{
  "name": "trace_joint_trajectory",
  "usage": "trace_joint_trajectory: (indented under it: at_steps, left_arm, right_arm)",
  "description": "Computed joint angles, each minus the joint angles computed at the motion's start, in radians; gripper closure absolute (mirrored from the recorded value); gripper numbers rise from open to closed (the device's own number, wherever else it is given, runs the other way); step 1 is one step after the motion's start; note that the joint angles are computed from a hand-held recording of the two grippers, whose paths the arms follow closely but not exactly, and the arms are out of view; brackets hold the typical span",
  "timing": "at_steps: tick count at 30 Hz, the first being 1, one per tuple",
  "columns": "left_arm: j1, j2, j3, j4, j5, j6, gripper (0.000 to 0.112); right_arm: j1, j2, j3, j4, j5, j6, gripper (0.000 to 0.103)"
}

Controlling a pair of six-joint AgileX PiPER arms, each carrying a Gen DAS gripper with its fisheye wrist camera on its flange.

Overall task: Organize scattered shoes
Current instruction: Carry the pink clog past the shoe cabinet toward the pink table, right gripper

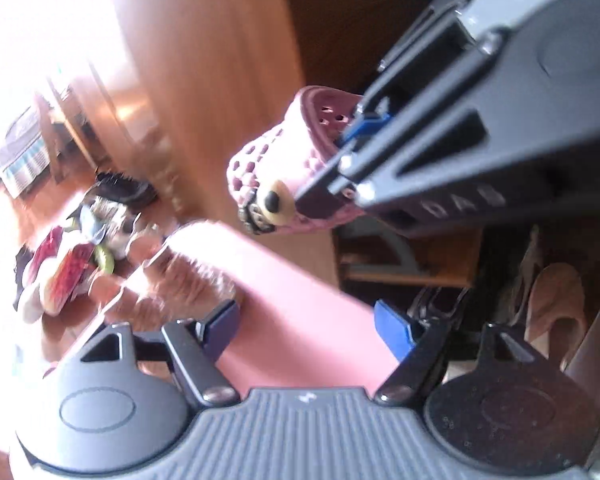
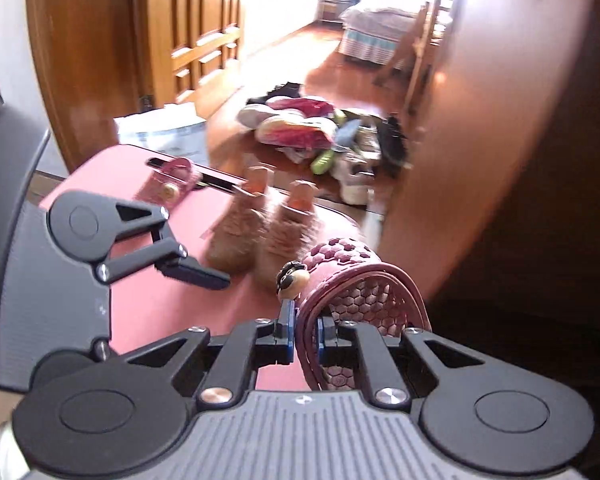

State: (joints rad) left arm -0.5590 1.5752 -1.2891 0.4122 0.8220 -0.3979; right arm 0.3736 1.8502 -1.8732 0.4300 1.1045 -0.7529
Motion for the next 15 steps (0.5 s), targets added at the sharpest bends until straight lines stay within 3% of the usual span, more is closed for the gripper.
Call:
trace_joint_trajectory:
  at_steps: [15]
  left_arm:
    - [0.233,-0.124,0.325,-0.147,-0.106,0.131,0.04]
  right_arm:
    - [0.167,0.193,-0.011,0.101,0.032,-0.088,0.093]
